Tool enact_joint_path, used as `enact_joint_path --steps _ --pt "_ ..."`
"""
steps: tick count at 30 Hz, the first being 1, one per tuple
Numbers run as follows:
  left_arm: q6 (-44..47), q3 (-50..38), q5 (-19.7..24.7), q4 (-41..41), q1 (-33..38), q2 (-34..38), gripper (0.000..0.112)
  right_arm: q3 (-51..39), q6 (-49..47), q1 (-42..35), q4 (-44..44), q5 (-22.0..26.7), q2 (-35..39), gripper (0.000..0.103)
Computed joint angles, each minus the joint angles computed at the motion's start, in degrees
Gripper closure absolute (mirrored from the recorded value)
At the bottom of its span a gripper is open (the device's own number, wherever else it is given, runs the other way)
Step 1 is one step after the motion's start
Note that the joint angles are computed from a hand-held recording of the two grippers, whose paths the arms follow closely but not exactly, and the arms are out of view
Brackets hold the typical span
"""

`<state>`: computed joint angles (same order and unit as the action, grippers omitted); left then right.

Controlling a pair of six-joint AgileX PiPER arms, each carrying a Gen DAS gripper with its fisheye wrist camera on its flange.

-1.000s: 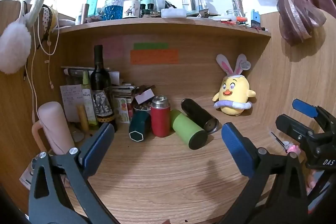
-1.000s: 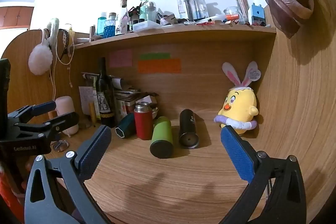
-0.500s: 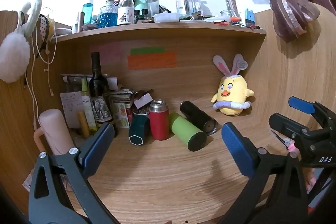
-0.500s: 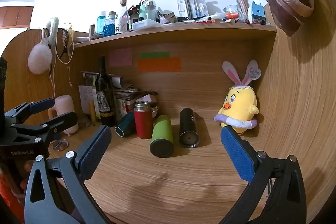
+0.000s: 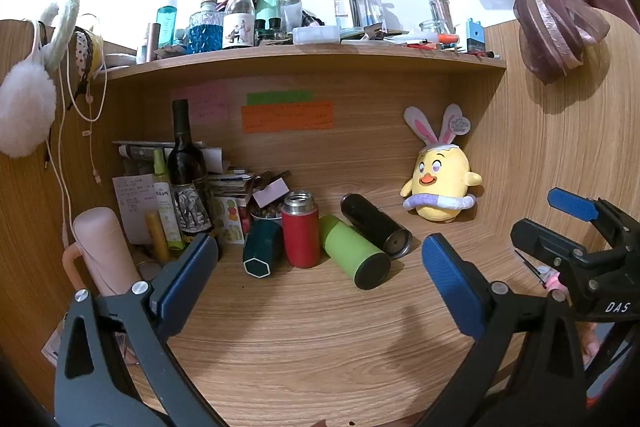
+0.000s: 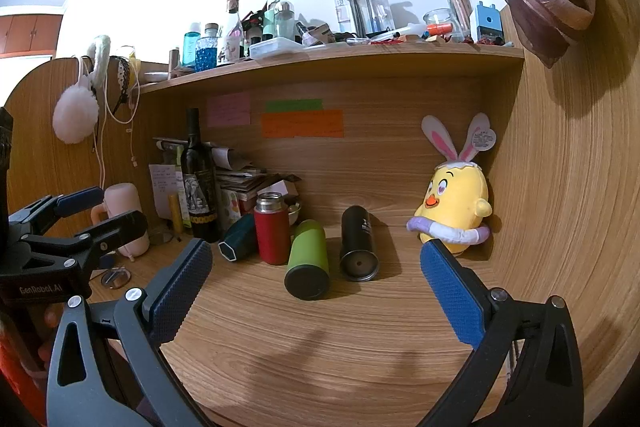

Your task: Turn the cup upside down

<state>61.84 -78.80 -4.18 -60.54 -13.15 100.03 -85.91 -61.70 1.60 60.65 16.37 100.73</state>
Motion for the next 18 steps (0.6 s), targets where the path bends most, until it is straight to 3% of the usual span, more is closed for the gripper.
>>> enact_joint_path --steps 18 --pt "-3.77 0.15 0.40 3.71 0.30 -0.13 0.009 -0.01 0.77 0.12 -0.58 0.05 -0.13 0.000"
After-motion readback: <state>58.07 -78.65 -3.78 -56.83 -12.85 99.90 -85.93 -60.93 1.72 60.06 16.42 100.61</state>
